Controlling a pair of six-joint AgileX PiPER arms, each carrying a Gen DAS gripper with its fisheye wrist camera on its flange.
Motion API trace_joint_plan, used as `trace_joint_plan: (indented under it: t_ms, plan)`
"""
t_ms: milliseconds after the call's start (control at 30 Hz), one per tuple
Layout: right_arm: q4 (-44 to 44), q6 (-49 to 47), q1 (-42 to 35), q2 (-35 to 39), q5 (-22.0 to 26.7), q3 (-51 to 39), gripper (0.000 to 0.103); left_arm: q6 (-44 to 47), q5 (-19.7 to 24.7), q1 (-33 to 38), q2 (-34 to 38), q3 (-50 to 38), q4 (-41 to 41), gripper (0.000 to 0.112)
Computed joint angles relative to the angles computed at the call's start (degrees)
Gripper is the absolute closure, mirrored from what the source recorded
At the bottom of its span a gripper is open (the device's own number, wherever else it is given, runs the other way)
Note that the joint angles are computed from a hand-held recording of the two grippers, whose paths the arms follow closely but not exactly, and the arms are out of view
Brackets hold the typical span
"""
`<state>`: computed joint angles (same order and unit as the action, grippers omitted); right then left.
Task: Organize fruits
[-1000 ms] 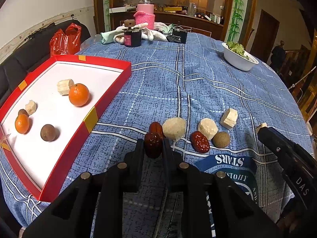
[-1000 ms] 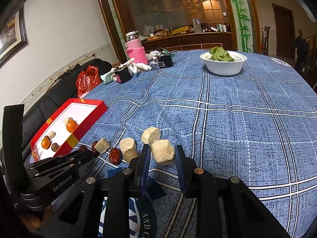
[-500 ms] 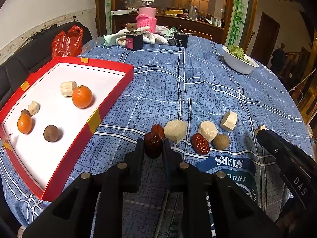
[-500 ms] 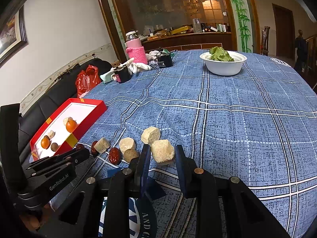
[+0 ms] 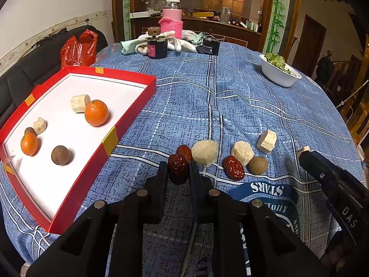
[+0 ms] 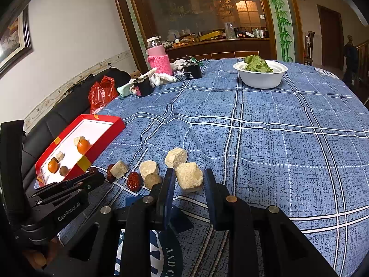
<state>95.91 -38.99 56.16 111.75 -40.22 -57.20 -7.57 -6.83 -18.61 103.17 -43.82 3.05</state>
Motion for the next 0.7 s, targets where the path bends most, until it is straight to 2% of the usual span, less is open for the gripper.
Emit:
trace_joint_plan:
  t_ms: [467,633,700]
  plan:
    - [-0.4,0.2,0.1,-0.1,-0.2,0.1,0.077,7.1,-1.2,-0.3,-0.7,0.9,-7.3,0.097]
    - [-0.1,-0.1,0.2,-0.2,-0.3,0.2,0.077,10.4,-3.0,-0.7,-1.6,2.2,-10.9,0.097]
    - [0.1,-0.5,0.0,-0.1,-0.1,0.1,0.077,10.5,-5.2,-0.8,-2.6,3.7,-11.1,0.097]
